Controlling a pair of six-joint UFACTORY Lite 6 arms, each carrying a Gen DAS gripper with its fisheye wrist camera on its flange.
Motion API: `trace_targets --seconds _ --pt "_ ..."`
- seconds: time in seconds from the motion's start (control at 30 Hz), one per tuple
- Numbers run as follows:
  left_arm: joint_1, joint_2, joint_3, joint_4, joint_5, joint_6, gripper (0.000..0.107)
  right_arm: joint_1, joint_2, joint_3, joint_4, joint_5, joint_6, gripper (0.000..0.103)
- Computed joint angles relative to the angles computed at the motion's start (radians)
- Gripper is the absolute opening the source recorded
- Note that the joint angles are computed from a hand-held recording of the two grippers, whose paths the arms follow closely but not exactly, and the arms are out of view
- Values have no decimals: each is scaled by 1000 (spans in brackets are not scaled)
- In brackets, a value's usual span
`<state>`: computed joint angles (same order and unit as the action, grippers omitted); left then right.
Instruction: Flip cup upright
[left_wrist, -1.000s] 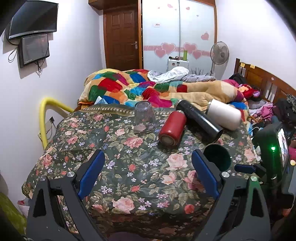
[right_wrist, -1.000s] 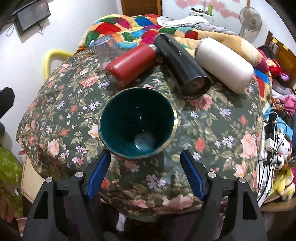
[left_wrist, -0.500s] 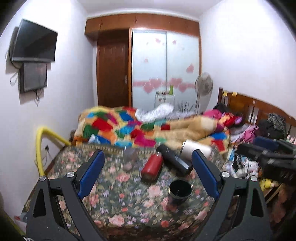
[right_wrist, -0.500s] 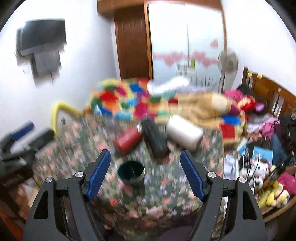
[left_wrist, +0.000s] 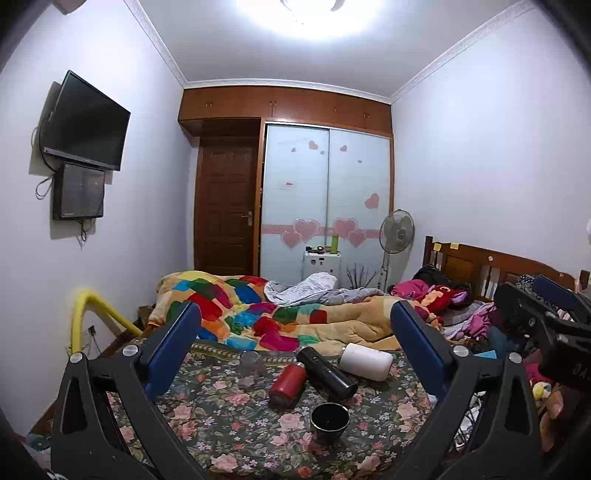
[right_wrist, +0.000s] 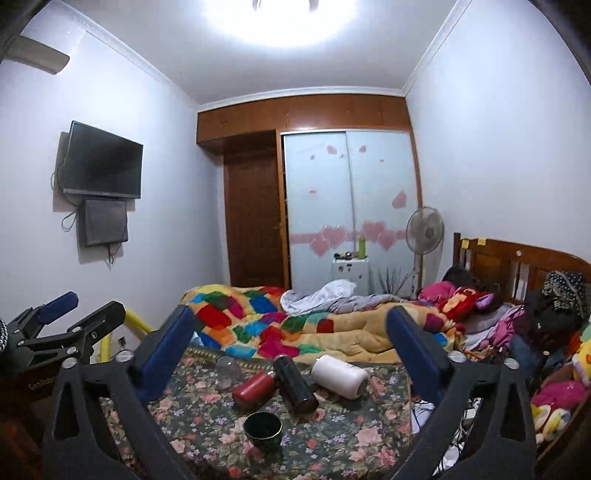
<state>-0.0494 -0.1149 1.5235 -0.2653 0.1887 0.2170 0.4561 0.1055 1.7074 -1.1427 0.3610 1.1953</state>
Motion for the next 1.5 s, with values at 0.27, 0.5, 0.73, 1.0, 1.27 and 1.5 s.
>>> trace_targets --seconds 0.27,0.5,0.73,1.0,1.27,1.5 --pt "-19 -37 -54 134 -12 -123 103 -23 -18 -30 92 -24 -95 103" --pt "-24 -38 -55 140 -8 -130 103 -24 -80 -102 104 -33 -99 103" --pt "-19 -42 -74 94 -6 -82 103 -27 -96 -125 140 -37 -129 103" --pt "-23 -31 -73 130 -2 -110 103 -34 -99 -128 189 -41 -169 103" --pt "-22 -25 -66 102 5 -85 103 -41 -94 -118 227 -41 -203 103" --pt "-20 -23 -66 92 4 -75 103 -42 -91 -114 228 -41 -207 103"
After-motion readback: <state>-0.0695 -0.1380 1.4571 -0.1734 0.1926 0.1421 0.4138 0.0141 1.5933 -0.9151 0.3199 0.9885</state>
